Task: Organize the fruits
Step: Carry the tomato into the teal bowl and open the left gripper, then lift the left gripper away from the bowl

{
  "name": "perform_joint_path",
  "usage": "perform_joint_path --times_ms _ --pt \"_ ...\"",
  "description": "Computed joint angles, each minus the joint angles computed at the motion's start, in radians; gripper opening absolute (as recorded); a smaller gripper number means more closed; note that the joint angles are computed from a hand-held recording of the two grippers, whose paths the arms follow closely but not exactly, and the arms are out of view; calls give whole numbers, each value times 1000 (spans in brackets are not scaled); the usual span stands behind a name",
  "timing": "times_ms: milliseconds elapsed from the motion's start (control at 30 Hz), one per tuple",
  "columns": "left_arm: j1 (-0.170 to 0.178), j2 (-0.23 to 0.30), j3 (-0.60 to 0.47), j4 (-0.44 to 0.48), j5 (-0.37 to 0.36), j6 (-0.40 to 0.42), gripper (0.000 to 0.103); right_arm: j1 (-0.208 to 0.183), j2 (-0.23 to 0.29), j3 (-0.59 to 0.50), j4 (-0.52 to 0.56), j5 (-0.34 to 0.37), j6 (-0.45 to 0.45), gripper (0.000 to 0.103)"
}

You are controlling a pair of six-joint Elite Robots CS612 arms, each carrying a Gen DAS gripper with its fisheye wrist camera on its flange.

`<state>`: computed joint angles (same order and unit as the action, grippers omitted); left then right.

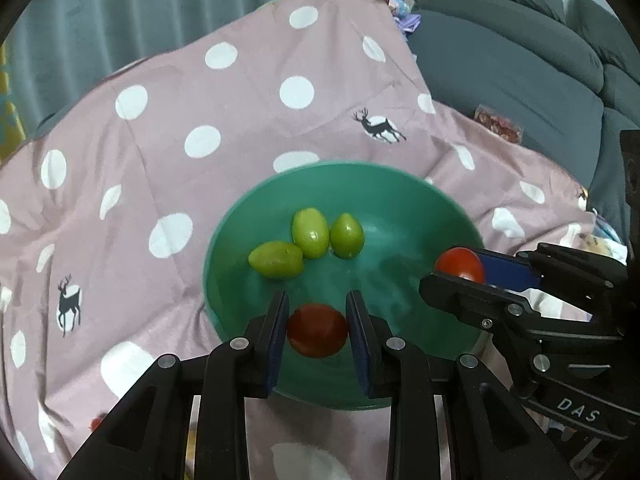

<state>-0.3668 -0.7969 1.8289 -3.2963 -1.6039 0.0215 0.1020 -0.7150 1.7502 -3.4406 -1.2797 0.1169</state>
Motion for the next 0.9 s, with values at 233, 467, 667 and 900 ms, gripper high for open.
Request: perform_joint_path --times_ms 233,467,667,900 --pt "3 -1 3 16 4 -5 38 -2 0 8 -6 -4 30 40" --pt "29 -24 60 -51 -10 -65 81 -5 -15 52 -55 24 55 55" --pt "94 -48 132 -170 -130 -176 81 0 -28 89 -50 33 51 56" --pt "138 -77 245 -236 -58 -247 81 13 -48 114 -41 59 33 58"
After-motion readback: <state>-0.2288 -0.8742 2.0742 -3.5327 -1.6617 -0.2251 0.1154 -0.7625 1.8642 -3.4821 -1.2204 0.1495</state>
